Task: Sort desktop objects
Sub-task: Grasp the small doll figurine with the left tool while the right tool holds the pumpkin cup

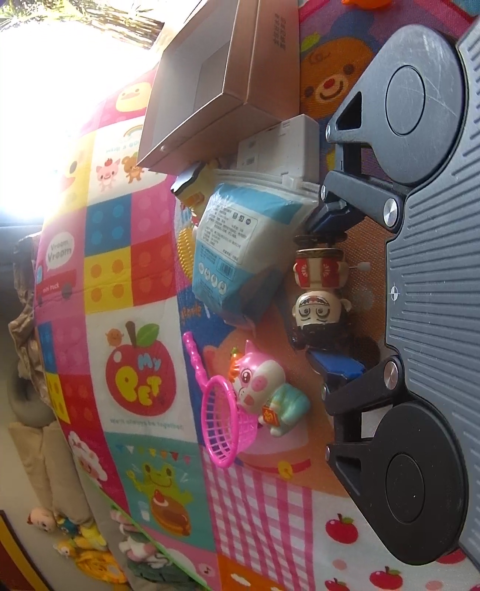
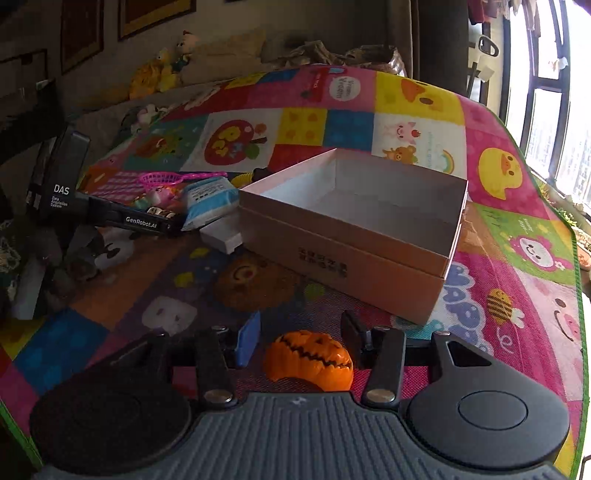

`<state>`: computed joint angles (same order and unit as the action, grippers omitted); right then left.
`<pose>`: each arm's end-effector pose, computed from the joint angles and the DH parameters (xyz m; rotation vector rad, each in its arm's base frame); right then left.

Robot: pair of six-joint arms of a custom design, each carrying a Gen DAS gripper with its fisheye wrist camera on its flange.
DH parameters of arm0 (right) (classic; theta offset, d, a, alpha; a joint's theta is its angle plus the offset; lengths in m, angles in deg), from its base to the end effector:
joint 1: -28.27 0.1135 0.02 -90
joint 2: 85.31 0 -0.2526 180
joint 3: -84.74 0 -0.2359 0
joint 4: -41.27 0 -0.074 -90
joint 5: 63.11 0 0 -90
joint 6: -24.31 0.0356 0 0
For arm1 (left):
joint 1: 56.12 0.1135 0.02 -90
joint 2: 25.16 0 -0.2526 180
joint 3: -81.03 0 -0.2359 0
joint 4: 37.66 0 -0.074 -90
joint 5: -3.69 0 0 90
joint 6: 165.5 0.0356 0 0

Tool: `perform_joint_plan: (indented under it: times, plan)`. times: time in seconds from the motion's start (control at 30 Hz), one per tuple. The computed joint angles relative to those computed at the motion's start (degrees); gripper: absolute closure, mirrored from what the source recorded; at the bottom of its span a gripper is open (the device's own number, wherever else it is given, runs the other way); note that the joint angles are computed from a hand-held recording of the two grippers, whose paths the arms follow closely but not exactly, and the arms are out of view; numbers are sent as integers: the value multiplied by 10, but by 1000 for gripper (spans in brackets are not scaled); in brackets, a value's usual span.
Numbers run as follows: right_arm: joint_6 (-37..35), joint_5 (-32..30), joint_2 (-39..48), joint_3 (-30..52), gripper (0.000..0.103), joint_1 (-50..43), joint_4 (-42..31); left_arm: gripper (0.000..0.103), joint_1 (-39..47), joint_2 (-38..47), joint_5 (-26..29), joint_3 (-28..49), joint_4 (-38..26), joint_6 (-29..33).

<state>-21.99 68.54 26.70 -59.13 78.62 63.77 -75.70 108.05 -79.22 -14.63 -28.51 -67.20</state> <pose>0.1664 0.1637 0.0382 0.1486 2.2092 -0.0377 0.4057 -0.1490 0.0501 0.6105 2.1857 -0.2445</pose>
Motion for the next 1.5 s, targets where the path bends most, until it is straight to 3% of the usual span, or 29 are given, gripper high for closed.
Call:
perform_joint_plan:
  times: [0.13, 0.27, 0.37, 0.47, 0.53, 0.67, 0.8, 0.93, 1.07, 1.27, 1.5]
  plan:
    - [-22, -3, 37, 54, 50, 8, -21, 33, 4, -50, 45, -88, 23, 18]
    - [-32, -6, 46, 66, 37, 6, -29, 31, -4, -86, 63, -168, 53, 26]
    - [-23, 15, 60, 84, 35, 16, -77, 20, -7, -102, 75, -206, 71, 23]
    - [3, 28, 63, 90, 35, 26, -111, 15, -8, -103, 83, -222, 88, 18]
    - [18, 29, 59, 91, 36, 30, -126, 14, -7, -101, 83, -222, 92, 16]
    - [34, 29, 45, 102, 56, 34, -156, 9, -10, -96, 79, -207, 83, 3]
    - [17, 7, 41, 106, 56, 38, -140, 10, -25, -84, 54, -182, 73, 4]
    - [4, 3, 45, 115, 56, 51, -141, 11, -22, -89, 93, -189, 69, 23]
    - [22, 25, 47, 127, 45, 63, -179, 8, -10, -109, 141, -237, 99, 46]
    - [61, 75, 47, 132, 28, 95, -228, 8, 2, -116, 118, -252, 104, 35]
    - [72, 73, 58, 122, 27, 92, -197, 9, -46, -100, 54, -184, 45, -6]
